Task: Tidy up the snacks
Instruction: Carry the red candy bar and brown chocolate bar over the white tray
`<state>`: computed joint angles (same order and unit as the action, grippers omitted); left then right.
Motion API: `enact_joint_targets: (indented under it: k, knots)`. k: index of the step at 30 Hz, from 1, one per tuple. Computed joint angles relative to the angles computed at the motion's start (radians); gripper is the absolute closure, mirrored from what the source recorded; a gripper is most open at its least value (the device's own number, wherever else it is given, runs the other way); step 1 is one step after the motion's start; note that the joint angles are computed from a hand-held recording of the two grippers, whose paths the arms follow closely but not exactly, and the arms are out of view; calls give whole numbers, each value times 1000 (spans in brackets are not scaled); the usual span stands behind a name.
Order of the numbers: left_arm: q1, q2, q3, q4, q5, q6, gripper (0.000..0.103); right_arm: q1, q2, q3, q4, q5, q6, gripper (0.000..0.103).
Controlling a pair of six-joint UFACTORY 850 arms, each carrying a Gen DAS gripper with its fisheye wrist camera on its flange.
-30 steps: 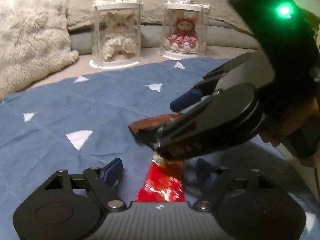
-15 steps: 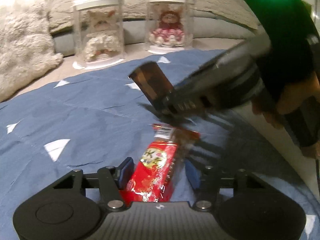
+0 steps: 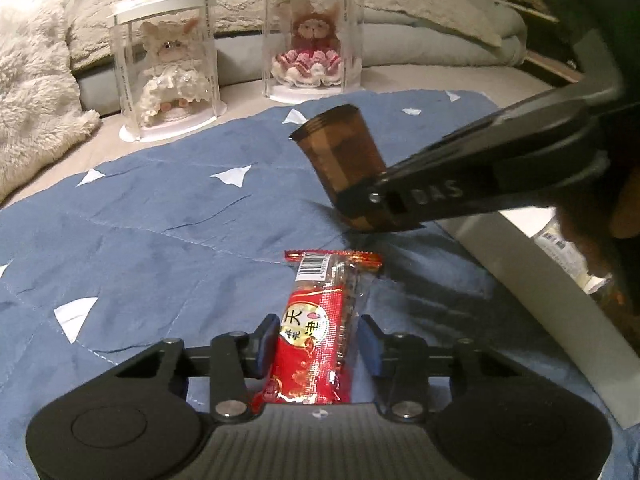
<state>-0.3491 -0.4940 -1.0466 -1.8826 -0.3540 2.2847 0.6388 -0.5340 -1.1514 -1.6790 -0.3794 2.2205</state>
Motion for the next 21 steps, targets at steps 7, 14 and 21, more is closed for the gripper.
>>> enact_joint_targets:
  k: [7,14,21]
  knots:
    - [-41,11,8,-157,76,76,62,15,47,60,-40,-12,93,86]
    - [-54,63,36,-369,174,112,64,35,132,144,-64,-44,171,86]
    - [-65,169,93,-550,192,178,64,57,231,230,-14,-68,159,86]
